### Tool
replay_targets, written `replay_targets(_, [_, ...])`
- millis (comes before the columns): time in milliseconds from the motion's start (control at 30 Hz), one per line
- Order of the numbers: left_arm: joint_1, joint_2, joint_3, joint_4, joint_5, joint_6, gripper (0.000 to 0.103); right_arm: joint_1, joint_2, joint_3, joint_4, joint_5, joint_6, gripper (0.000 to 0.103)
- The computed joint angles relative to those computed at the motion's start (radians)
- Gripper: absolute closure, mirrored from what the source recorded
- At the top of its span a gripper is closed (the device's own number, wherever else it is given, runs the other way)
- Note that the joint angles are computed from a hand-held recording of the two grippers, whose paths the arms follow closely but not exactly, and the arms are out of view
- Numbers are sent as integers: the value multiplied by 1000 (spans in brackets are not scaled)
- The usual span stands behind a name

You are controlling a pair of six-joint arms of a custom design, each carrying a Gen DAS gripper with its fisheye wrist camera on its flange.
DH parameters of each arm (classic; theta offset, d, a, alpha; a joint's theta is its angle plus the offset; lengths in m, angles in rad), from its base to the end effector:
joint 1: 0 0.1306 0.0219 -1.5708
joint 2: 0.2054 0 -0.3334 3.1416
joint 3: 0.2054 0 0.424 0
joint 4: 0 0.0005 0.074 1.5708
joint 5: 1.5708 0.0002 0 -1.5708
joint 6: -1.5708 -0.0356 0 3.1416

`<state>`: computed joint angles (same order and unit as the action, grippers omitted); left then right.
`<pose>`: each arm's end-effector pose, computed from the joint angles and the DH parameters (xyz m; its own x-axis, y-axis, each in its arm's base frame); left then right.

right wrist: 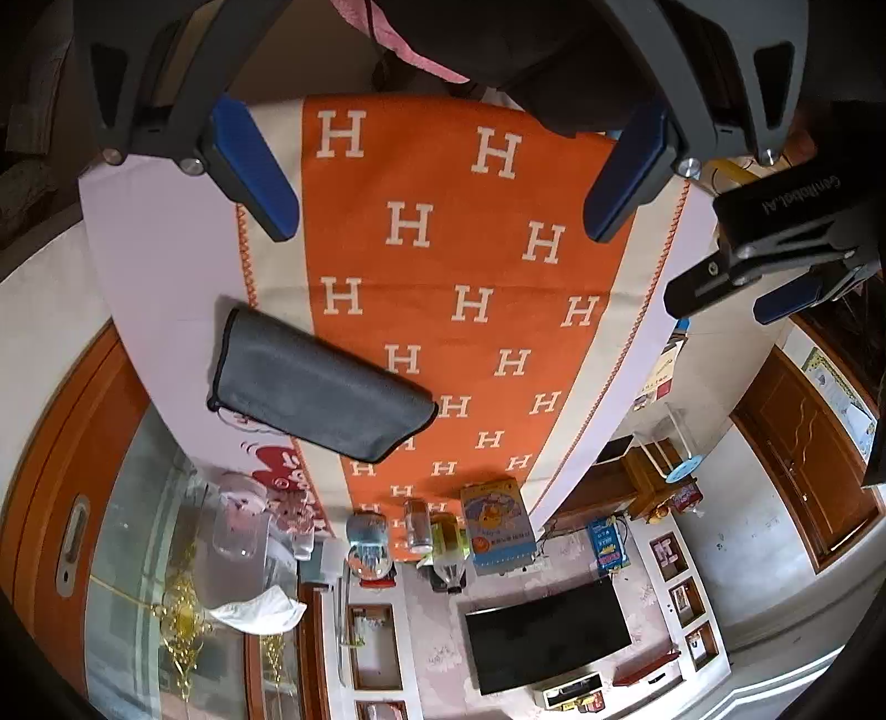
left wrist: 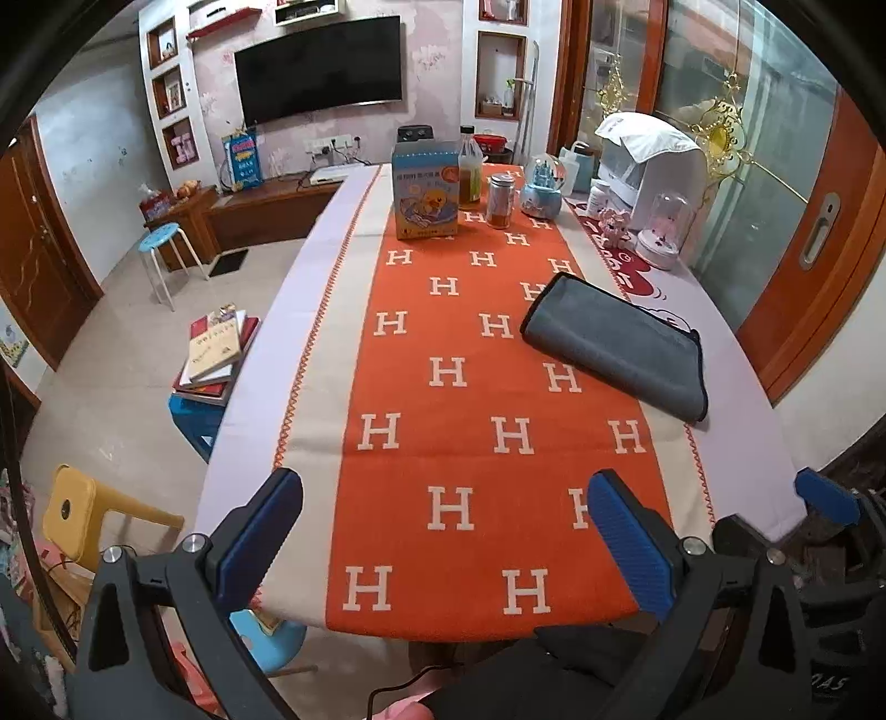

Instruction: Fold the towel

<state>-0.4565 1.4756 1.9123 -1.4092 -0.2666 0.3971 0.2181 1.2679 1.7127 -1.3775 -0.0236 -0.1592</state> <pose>0.4560 -0.2140 0.5517 -0.7969 -0.0243 -0.6036 -0.0175 0.9997 -0.0171 0.4269 0.0950 0.5567 -0.8108 -0.0173 -0.5851 -0.1028 0.9882 0.1131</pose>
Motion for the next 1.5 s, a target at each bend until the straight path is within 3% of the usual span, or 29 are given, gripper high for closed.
replay_targets(167, [-17, -9, -6, 18, -61, 6, 1, -6, -9, -11, 21, 12, -4, 0])
replay_targets(500, [-36, -13, -10, 25, -97, -1, 1, -14, -14, -25, 13, -1, -9, 0])
replay_targets(1500, [-35, -35, -51, 28, -79, -14, 1, -1, -6, -36, -8, -4, -31, 0])
